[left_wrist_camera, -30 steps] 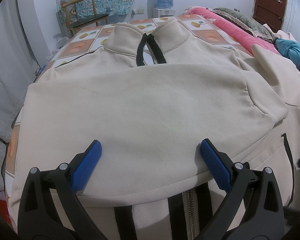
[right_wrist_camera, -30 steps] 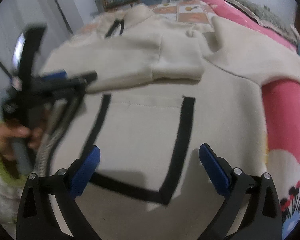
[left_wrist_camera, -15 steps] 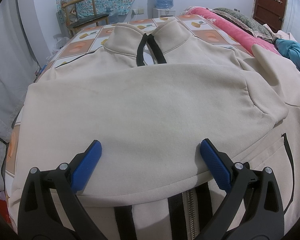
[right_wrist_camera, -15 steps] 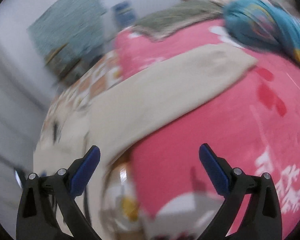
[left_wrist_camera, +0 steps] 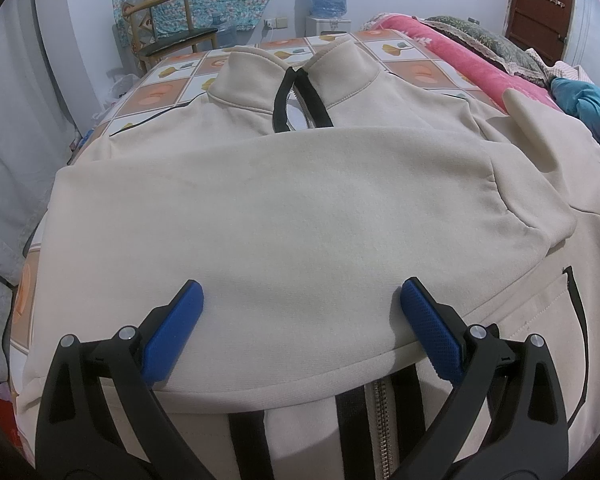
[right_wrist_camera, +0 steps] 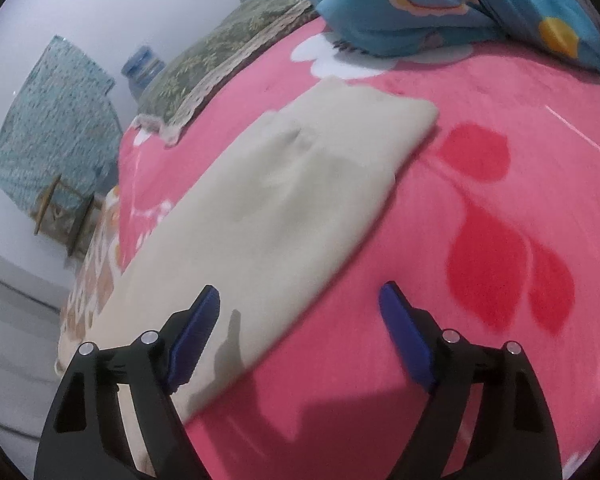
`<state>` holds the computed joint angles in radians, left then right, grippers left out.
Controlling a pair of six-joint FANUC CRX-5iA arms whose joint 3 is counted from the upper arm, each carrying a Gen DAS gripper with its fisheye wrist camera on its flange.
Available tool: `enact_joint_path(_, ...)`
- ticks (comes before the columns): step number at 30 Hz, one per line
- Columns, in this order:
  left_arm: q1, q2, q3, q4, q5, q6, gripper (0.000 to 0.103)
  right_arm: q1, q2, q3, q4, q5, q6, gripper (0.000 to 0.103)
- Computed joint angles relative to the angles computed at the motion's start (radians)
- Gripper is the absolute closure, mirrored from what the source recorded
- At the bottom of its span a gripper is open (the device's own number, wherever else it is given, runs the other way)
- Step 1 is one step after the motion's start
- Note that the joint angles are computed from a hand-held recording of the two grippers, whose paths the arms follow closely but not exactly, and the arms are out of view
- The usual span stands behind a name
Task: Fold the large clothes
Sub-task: 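Move the right tool to the jacket side lying on the pink blanket and grasp it, then lift the held jacket side over the body with the right tool and release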
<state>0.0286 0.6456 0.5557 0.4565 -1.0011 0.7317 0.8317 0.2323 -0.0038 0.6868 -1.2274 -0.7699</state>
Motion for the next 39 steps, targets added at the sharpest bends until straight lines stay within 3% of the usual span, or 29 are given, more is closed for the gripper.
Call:
enact_joint_path(11,0.0,-0.001,-0.003,0.001,0.002,-0.001,0.007,-0.066,-0.031,-0.07,0.064,0.005,-0.136,0.041)
enact_joint_path(20,0.0,0.0,-0.002,0.001,0.002,-0.001,0.007,-0.063,-0.067,-0.128,0.087,-0.01,-0.255,0.072)
enact_joint_path(25,0.0,0.0,-0.003,0.002,0.002,-0.001,0.007,-0.051,-0.053,-0.081,0.087,-0.062,-0.193,0.088)
enact_joint_path(32,0.0,-0.001,-0.005,0.002,0.004,-0.002,0.007,-0.025,0.001,0.061,0.105,-0.187,-0.03,0.09)
enact_joint_path(39,0.0,0.0,-0.003,0.003,0.003,-0.002,0.007,0.028,0.058,0.205,0.216,-0.234,0.121,0.091)
